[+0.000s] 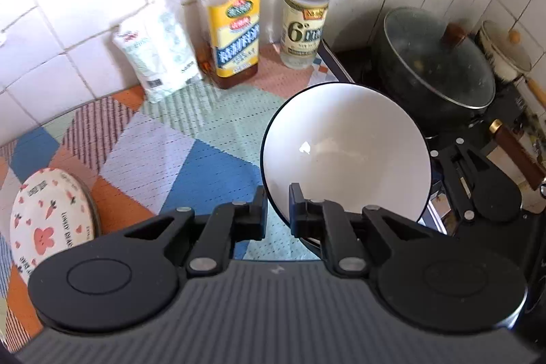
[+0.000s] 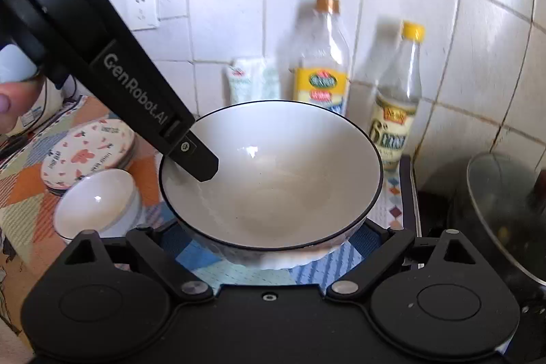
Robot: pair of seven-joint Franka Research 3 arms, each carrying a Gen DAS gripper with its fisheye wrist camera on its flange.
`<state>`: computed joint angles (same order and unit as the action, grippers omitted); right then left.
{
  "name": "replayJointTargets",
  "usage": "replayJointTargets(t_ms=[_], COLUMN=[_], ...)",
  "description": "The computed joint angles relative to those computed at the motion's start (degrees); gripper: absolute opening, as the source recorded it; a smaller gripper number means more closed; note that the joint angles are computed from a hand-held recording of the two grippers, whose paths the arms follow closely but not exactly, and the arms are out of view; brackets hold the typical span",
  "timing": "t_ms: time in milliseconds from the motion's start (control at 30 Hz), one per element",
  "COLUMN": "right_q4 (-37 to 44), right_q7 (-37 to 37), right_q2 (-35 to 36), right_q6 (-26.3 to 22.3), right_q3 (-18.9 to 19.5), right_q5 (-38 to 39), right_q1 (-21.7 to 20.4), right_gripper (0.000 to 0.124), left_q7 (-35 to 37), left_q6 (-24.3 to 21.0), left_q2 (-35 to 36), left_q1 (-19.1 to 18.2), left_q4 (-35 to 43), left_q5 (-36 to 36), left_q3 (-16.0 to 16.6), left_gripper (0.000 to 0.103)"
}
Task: Organize plates and bowls
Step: 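Lift the white bowl with both tools and carry it over the nested bowls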
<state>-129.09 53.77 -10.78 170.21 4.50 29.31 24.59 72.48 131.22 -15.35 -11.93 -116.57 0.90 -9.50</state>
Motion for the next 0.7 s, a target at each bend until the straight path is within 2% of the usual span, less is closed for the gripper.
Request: replayJointTargets(t_ms=[133, 400, 700], right_q4=[-1.0, -0.2, 1.5], right_q7=[3.8, 6.8, 3.5], right_q2=[-2.1, -2.7, -0.4], right_q6=[-0.1, -3.8, -6.3], right_q3=[2.4, 4.1, 4.0], right_q5=[-4.6, -6.7, -2.6], right_q1=[-0.8, 2.3, 6.6], right_gripper=[0.097, 0.097, 0.097], left_q7=[0.2, 0.9, 0.2], left_q6=[-0.4, -4.4, -7.7], left_q2=[-4.4, -12.3, -18.4], left_q1=[0.3, 1.7, 3.6], left_q4=[-2.8, -9.3, -15.0], left_q5=[0.6, -0.1, -0.5], left_q3=[0.7, 3.3, 5.7], left_gripper=[0.011, 0.011, 0.011])
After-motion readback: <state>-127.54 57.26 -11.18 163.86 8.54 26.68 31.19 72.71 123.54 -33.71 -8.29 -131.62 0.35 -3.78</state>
